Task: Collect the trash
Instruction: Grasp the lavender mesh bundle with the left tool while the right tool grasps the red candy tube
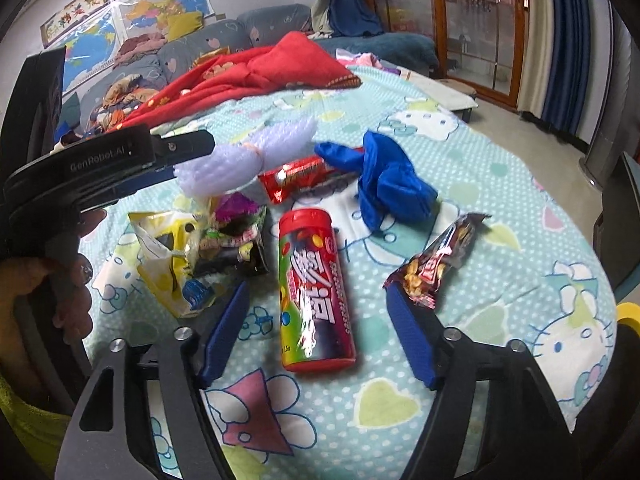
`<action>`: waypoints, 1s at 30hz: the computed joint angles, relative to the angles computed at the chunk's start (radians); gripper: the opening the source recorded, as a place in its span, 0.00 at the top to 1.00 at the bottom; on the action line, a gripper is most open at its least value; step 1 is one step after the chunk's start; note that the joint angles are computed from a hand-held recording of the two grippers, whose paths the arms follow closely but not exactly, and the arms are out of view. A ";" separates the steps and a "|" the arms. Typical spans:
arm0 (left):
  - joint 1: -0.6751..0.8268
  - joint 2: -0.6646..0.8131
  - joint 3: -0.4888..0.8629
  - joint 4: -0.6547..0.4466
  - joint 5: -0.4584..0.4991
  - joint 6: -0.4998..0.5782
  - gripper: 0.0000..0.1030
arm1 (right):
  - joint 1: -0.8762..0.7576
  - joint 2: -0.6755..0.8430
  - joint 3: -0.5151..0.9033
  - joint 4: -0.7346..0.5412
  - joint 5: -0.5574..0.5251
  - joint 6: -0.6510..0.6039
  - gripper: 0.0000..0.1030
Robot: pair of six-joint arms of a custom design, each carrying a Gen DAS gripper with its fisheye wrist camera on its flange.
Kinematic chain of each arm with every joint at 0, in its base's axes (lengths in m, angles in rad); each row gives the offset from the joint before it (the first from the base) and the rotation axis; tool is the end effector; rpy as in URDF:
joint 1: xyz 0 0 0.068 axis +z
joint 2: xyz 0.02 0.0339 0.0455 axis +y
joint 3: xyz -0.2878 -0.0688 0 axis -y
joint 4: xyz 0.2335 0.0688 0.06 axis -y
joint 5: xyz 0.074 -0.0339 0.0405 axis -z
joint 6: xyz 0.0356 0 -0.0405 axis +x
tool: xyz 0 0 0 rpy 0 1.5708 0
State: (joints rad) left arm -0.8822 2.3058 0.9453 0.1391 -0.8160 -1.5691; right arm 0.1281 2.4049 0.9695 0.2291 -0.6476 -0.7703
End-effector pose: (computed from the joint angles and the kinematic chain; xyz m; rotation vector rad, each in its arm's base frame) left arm 0.2450 -0.2569 0.0187 -0.9250 2.0736 -0.0449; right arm 0.3549 0.0674 -0.0121 -1.2362 2.2050 0.6567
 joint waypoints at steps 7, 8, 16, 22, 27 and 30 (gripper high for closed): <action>0.010 0.015 -0.013 0.072 0.024 0.031 0.70 | -0.008 0.023 -0.035 0.083 0.014 -0.020 0.59; 0.011 0.016 -0.012 0.073 0.026 0.032 0.71 | -0.010 0.022 -0.038 0.086 0.015 -0.025 0.62; 0.005 0.016 -0.024 0.100 0.029 0.051 0.84 | -0.022 0.016 -0.060 0.103 0.017 -0.070 0.65; -0.021 -0.014 -0.042 0.086 -0.008 0.024 0.89 | -0.043 -0.005 -0.051 0.036 -0.003 -0.110 0.67; -0.052 -0.060 -0.047 0.026 -0.065 -0.005 0.90 | -0.062 -0.038 -0.062 0.003 -0.029 -0.140 0.67; -0.071 -0.091 -0.049 -0.013 -0.096 -0.020 0.90 | -0.075 -0.059 -0.066 -0.015 -0.048 -0.150 0.68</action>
State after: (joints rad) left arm -0.9528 2.2146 0.8961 0.1260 -0.9122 -1.5890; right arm 0.0531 2.3456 0.9034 0.2140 -0.6956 -0.9201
